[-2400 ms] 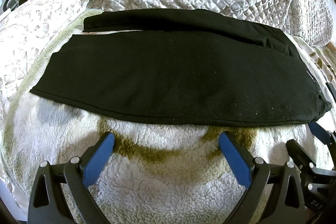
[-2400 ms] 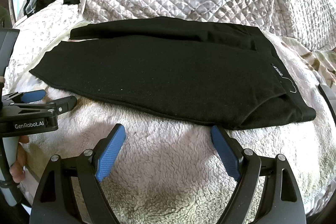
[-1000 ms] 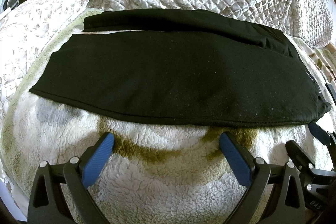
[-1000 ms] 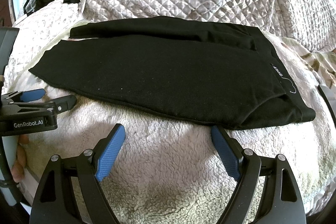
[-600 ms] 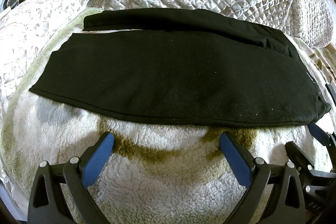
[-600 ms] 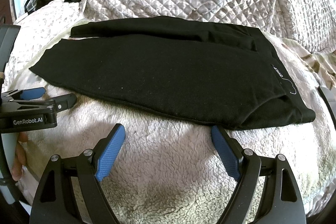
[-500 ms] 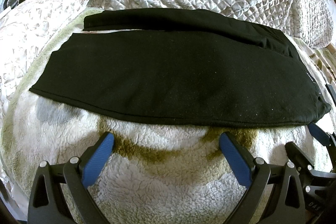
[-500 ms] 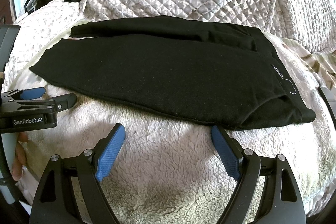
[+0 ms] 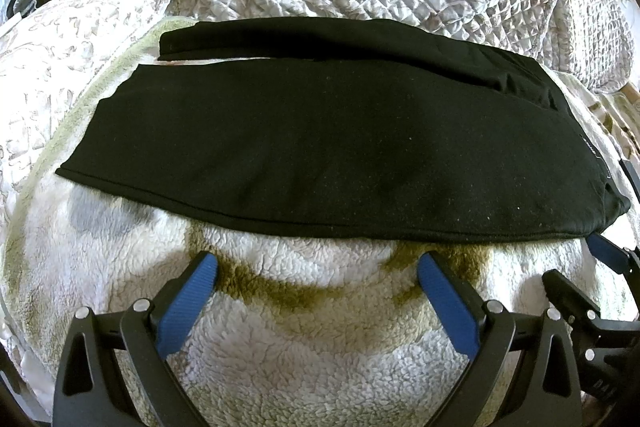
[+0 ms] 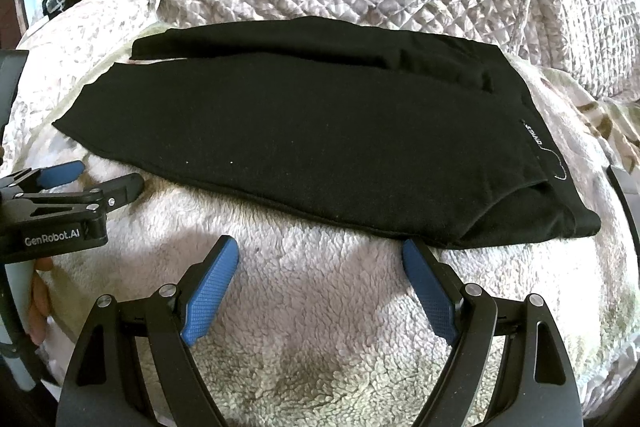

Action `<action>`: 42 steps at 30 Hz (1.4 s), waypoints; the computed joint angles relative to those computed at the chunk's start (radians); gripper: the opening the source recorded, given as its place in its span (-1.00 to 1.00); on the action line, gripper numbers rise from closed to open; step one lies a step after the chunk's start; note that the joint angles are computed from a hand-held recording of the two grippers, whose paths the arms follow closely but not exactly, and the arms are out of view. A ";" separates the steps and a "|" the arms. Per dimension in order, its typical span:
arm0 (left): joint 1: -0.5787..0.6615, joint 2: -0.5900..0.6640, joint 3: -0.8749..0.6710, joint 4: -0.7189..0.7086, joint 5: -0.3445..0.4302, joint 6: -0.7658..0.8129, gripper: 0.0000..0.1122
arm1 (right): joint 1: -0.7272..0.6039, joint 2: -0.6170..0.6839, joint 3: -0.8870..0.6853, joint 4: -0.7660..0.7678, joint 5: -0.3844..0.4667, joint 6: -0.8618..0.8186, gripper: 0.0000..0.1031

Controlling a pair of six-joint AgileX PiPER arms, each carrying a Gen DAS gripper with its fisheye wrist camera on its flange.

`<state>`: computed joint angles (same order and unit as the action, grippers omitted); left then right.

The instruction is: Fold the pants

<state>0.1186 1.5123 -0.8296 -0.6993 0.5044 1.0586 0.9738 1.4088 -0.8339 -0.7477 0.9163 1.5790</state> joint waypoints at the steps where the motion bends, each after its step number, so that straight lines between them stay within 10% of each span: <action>1: 0.000 0.000 0.001 -0.002 0.000 0.002 0.81 | -0.001 0.001 -0.003 0.004 0.001 -0.005 0.62; 42: 0.035 -0.006 0.003 -0.068 0.036 0.126 0.81 | -0.021 0.001 -0.041 0.068 0.023 -0.086 0.62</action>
